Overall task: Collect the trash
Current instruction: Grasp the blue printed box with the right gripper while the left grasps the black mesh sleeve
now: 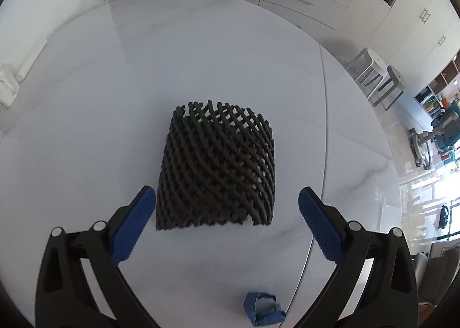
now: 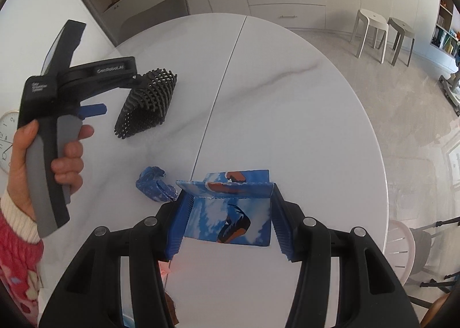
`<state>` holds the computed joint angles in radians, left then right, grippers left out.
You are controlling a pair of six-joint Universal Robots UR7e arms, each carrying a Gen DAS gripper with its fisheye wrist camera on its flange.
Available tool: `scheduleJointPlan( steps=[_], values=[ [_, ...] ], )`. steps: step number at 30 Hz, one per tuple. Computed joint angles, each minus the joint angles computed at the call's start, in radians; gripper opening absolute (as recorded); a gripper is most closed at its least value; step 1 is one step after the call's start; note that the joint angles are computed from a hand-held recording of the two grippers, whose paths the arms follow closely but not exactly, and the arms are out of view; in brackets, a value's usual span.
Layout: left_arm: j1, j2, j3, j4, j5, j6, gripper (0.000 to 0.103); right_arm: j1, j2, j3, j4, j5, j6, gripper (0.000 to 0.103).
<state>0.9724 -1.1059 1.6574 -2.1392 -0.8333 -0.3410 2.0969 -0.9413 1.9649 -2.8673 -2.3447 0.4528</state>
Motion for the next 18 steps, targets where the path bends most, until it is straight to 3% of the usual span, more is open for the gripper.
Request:
scheduleJointPlan(
  steps=[7,12,16,17,18],
  values=[
    [0.057,0.122,-0.148,0.161,-0.004,-0.114,0.095,-0.037,-0.023,0.027,-0.038,0.035,-0.04,0.053],
    [0.055,0.145,-0.158,0.159,-0.005,-0.09,0.092,-0.043,-0.028,0.02,-0.042,0.047,-0.067,0.053],
    [0.042,0.135,-0.13,0.1,-0.003,-0.061,0.069,-0.039,-0.029,0.011,-0.036,0.044,-0.082,0.053],
    [0.039,0.129,-0.12,0.087,0.004,-0.057,0.058,-0.038,-0.029,0.011,-0.035,0.043,-0.081,0.053],
    [0.037,0.123,-0.111,0.075,0.003,-0.052,0.039,-0.037,-0.031,0.011,-0.034,0.042,-0.081,0.053]
  ],
)
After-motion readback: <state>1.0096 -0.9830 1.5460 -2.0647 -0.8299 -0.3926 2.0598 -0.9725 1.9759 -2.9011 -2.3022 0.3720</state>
